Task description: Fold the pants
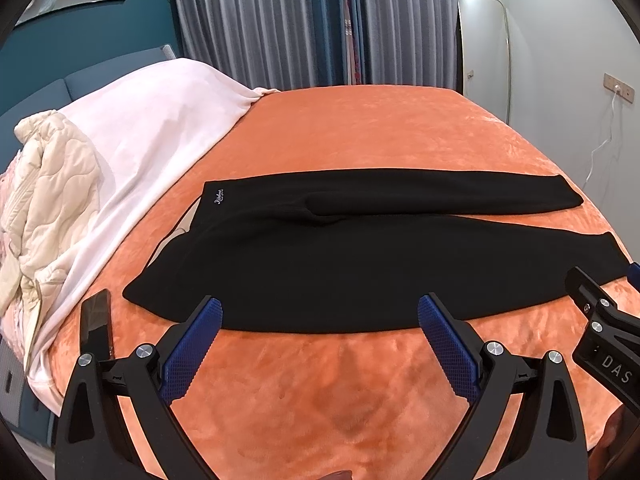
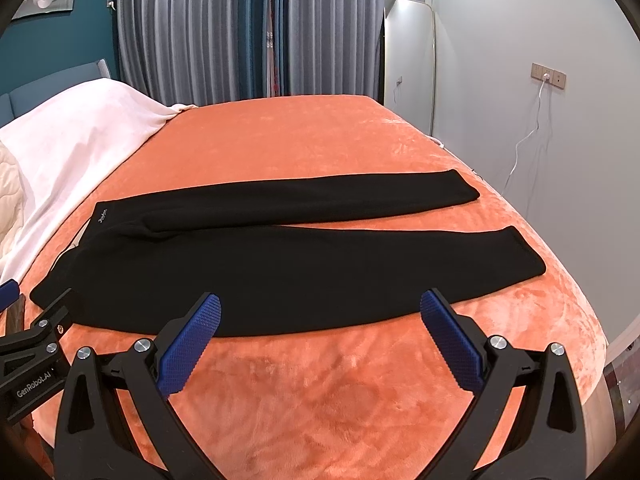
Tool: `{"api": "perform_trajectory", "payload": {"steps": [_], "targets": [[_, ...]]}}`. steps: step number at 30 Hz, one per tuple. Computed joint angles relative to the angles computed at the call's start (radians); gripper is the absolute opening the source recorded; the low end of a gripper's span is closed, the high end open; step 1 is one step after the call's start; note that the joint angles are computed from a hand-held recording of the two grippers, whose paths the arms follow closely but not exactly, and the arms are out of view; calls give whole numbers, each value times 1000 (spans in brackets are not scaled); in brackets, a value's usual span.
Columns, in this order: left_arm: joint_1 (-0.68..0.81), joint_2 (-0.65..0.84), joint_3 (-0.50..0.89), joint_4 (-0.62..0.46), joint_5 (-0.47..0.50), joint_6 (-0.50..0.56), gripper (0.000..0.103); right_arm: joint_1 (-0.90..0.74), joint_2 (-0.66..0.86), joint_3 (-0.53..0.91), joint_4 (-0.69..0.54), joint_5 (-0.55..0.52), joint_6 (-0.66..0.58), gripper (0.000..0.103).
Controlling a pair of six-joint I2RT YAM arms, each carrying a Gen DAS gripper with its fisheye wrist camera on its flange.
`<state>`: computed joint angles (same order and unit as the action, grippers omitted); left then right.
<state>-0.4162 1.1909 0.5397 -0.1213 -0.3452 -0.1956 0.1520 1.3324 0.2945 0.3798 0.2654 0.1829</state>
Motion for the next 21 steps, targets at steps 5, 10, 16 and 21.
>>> {"api": "perform_trajectory", "payload": {"steps": [5,10,16,21], "targets": [[-2,18,7,4,0,-4,96,-4,26,9,12,-2,-3,98],[3,48,19,17,2,-2,96,-19,71,28,30,-11,-8,98],[31,138,49,60,25,25,97,-50,159,57,75,-35,-21,98],[156,305,145,107,149,78,97,-151,308,135,115,-120,-86,98]]}}
